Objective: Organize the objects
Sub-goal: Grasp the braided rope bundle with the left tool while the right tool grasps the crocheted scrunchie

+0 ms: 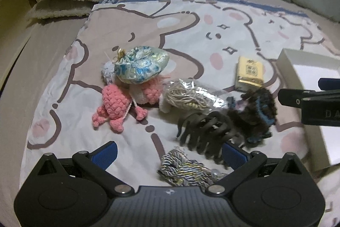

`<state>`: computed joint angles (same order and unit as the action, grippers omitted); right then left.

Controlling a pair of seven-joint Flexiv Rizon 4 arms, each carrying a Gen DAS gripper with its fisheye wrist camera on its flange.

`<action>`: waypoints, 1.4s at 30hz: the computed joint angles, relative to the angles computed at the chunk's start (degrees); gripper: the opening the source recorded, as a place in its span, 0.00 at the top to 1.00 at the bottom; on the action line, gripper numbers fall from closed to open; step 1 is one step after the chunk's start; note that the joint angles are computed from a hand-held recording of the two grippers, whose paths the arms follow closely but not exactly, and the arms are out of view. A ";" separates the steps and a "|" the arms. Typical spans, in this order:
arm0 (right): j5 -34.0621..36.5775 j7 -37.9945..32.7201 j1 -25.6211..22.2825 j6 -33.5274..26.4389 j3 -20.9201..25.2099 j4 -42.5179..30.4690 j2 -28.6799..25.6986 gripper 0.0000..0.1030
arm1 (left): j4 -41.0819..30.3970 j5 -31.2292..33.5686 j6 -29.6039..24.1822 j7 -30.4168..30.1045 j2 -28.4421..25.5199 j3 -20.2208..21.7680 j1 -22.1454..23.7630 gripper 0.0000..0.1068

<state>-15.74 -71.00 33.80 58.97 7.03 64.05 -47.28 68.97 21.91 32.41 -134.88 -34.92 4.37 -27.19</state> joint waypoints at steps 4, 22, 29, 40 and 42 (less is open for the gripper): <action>1.71 -1.16 -0.28 -3.87 1.56 -3.86 -2.15 0.05 | 0.27 -1.51 0.43 1.01 -1.03 -0.61 0.98 0.04; 7.99 -5.93 0.84 -17.11 2.45 -17.73 -9.86 0.12 | 8.44 -11.33 9.99 2.19 -2.13 -2.38 4.10 0.04; 11.78 -5.60 1.10 -25.87 3.41 -26.48 -13.74 0.23 | 9.62 -15.67 10.01 1.82 -2.23 -3.22 5.09 0.04; 18.07 -2.03 1.54 -37.56 2.52 -37.44 -18.38 0.42 | 12.45 -19.65 14.49 -3.96 -1.29 -3.10 5.61 0.23; 18.11 -2.21 1.75 -36.91 2.03 -36.75 -18.01 0.42 | 13.38 -20.79 15.92 -5.41 -1.01 -3.26 6.11 0.28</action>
<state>2.38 -73.21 35.55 22.06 9.06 27.30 -65.29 82.35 1.12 48.33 -140.29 -35.93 1.11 -21.08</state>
